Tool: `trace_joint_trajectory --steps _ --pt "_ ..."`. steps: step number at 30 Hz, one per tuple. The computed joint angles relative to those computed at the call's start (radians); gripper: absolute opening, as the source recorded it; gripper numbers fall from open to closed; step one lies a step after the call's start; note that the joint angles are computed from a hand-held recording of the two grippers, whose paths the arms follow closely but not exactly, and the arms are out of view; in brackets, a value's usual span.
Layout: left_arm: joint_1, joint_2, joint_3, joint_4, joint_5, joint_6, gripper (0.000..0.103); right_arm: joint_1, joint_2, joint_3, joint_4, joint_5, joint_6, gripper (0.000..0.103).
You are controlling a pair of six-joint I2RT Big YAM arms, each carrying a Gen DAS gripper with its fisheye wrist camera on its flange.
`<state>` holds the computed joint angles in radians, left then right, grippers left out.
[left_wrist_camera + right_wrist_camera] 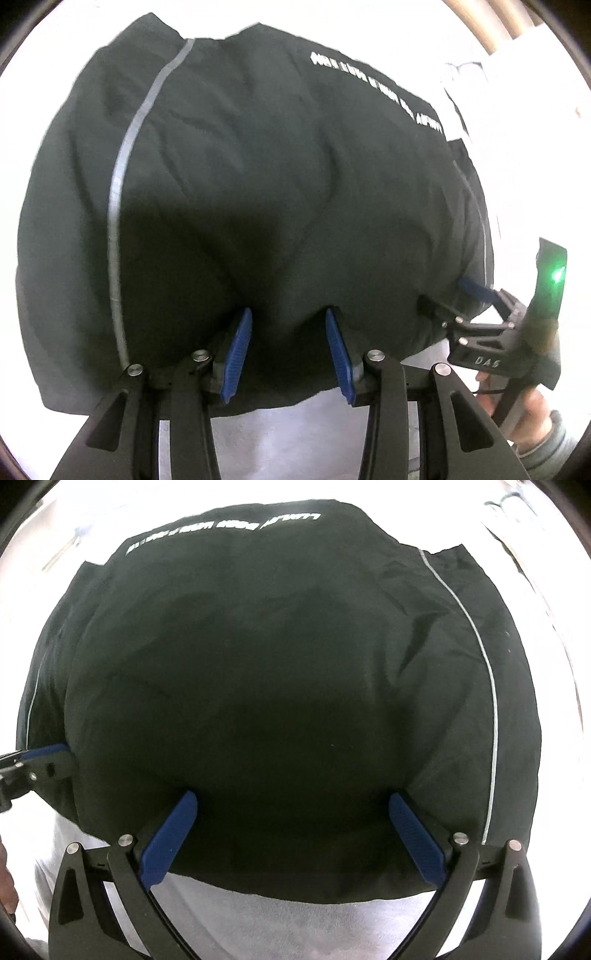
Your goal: Fold large clothes
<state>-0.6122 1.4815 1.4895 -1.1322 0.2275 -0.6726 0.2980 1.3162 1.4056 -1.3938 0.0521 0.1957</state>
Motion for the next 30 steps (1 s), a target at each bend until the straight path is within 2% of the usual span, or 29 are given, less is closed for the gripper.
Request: trace_joint_trajectory --steps 2,4,6,9,12,14,15,17,21,22,25,28,30 --pt "0.024 -0.026 -0.004 0.0 -0.019 -0.004 0.043 -0.007 -0.007 0.003 -0.012 -0.004 0.009 0.103" --pt "0.056 -0.054 -0.006 -0.001 -0.051 -0.005 0.043 -0.025 0.025 0.048 -0.086 -0.033 -0.001 0.103" --pt "0.093 -0.087 -0.009 -0.001 -0.07 -0.013 0.043 -0.05 0.022 0.068 -0.106 -0.07 -0.002 0.103" --pt "0.197 -0.141 -0.015 0.022 -0.046 0.012 0.043 -0.106 0.009 0.123 -0.098 -0.047 -0.004 0.103" --pt "0.281 -0.139 0.006 -0.007 -0.027 0.048 0.044 -0.171 0.02 0.187 -0.098 -0.021 -0.02 0.103" --pt "0.335 -0.127 0.006 -0.006 0.033 0.067 0.046 -0.242 0.047 0.234 -0.103 -0.015 -0.059 0.103" --pt "0.37 -0.124 -0.009 0.015 0.105 0.069 0.049 -0.273 0.059 0.248 -0.105 -0.006 -0.074 0.103" --pt "0.414 -0.126 -0.047 0.064 0.181 0.038 0.055 -0.295 0.072 0.268 -0.119 0.003 -0.072 0.103" --pt "0.432 -0.091 -0.08 0.109 0.202 -0.014 0.057 -0.352 0.144 0.328 -0.123 -0.016 -0.123 0.103" --pt "0.43 -0.078 -0.083 0.11 0.206 -0.013 0.057 -0.342 0.138 0.291 -0.097 -0.019 -0.109 0.103" --pt "0.422 -0.032 -0.083 0.119 0.246 -0.008 0.057 -0.389 0.179 0.288 -0.068 -0.103 -0.136 0.103" --pt "0.43 0.009 -0.112 0.201 0.404 -0.044 0.057 -0.406 0.209 0.3 -0.073 -0.185 -0.161 0.103" --pt "0.42 0.04 -0.101 0.203 0.438 -0.031 0.059 -0.41 0.224 0.288 -0.068 -0.241 -0.177 0.103"
